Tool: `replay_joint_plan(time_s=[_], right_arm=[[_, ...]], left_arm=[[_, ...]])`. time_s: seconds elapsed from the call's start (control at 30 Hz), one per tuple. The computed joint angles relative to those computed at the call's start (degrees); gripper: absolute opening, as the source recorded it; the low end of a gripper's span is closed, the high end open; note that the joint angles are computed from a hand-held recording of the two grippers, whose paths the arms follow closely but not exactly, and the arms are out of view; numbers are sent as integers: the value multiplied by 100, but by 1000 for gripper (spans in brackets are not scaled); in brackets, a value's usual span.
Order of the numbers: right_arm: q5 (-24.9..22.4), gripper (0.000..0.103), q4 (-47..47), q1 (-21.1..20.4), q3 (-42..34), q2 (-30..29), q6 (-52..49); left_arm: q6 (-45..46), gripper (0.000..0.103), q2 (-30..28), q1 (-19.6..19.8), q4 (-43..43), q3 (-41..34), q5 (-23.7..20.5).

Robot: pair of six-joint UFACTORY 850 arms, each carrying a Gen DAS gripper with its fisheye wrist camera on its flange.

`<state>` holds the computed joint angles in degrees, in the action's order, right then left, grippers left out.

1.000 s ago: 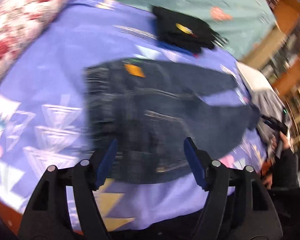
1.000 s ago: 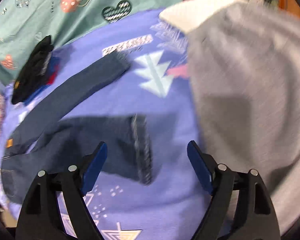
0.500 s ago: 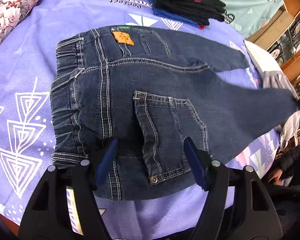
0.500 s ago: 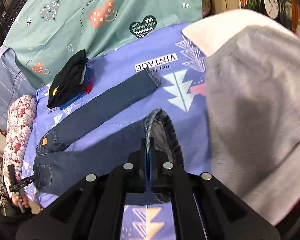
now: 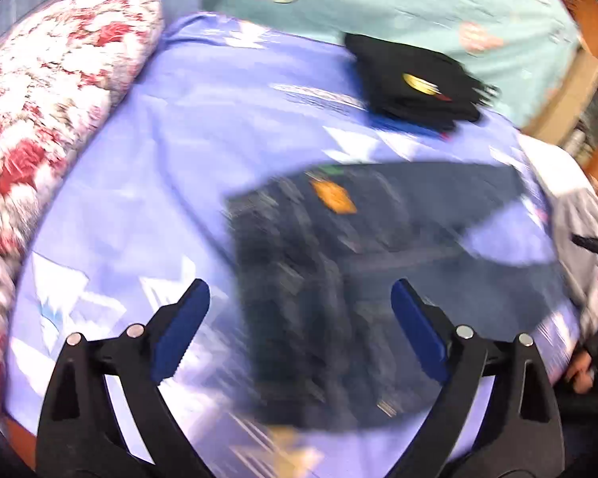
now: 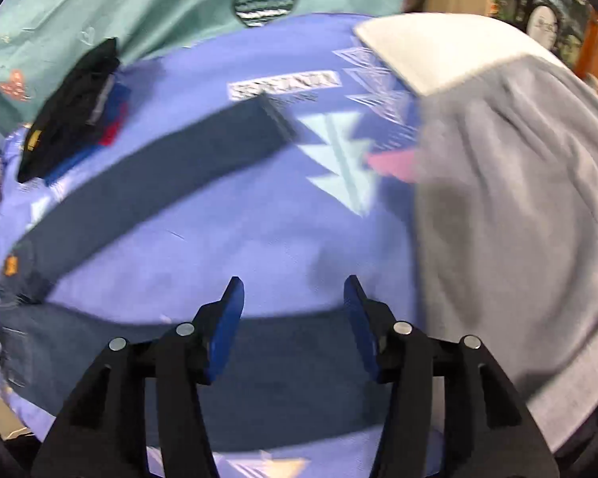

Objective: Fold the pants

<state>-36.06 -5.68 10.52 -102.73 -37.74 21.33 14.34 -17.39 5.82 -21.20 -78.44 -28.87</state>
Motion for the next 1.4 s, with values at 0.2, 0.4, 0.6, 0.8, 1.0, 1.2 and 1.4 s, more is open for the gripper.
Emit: replay_joint_plan(time_s=[0.2,0.4,0.6,0.8,1.0,1.2,1.4], right_arm=[[-127,53,487,203,-770,-593,-369],[-278,53,515,285,-961,-862,-529],[-147,53,854,262,-821,-878,-720],[-104,53,923,362,-683,-837,-902],[-20,53,833,411,-451,-677,-833],[83,53,980,385,-380,-631,-821],[11,53,818,482,-416,-671,-823]], left_arm=[[-278,88,-1631,181,-2,-1585,-811],[612,72,-2039,188,-1126,-2102,-1570],[-299,72,-2153,227,-359,-2246,-1525],[370,73,-2361,353,-1123,-2369,-1798],[1375,74,-2283,498,-2495,-2287,-1946],[1359,74,-2874,536,-2777,-2845,-2556],[1465,73,-3201,458,-3371,-3198,-2454]])
